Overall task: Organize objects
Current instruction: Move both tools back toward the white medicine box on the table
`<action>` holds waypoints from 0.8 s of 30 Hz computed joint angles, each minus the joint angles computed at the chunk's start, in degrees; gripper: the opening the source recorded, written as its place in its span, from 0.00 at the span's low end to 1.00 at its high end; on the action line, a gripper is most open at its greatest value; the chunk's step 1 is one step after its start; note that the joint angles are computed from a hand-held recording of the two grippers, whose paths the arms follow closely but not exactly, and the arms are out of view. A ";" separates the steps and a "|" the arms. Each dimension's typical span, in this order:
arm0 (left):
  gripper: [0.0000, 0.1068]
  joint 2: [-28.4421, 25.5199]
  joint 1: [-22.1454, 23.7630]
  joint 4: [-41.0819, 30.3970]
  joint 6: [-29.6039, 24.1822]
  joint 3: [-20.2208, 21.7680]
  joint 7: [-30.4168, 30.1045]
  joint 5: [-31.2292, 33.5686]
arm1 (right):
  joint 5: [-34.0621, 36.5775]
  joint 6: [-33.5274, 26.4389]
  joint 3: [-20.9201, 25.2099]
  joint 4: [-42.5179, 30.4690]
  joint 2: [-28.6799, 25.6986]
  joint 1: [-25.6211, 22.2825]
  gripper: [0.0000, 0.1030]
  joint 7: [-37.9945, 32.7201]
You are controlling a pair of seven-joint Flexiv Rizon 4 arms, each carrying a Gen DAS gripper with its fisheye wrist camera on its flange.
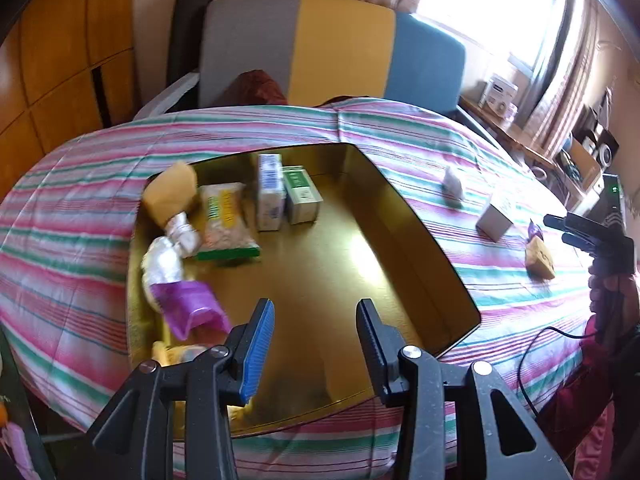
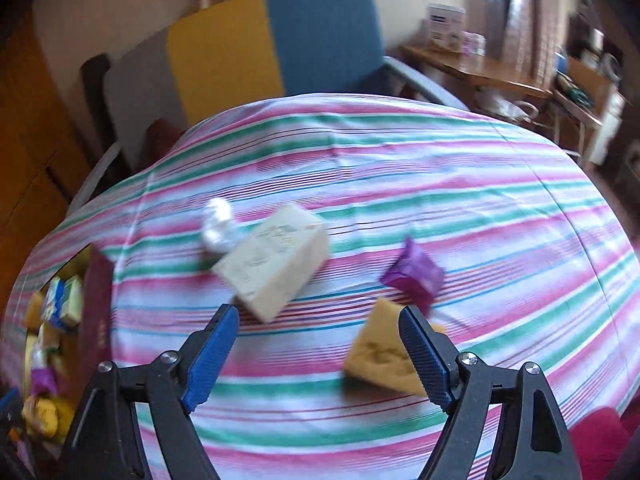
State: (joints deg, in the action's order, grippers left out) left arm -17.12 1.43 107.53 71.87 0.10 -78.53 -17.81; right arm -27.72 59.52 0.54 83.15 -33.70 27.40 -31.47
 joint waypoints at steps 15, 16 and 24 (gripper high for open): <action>0.41 -5.61 -2.96 -9.22 -7.96 -3.17 3.91 -0.23 | 4.65 7.26 -0.66 5.68 2.17 -2.91 0.81 14.63; 0.41 -6.03 -3.23 -9.94 -8.47 -3.24 3.95 -0.09 | 4.73 7.84 -0.77 6.18 2.37 -2.88 0.81 15.25; 0.41 -11.44 -5.23 -18.38 -13.53 -4.55 5.39 0.46 | 6.59 10.29 -0.04 7.65 2.88 -3.81 0.83 17.18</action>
State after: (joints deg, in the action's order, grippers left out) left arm -28.56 -3.80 89.14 58.34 -4.45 -73.13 -17.34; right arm -21.12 69.81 0.50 90.80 -30.83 23.59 -14.29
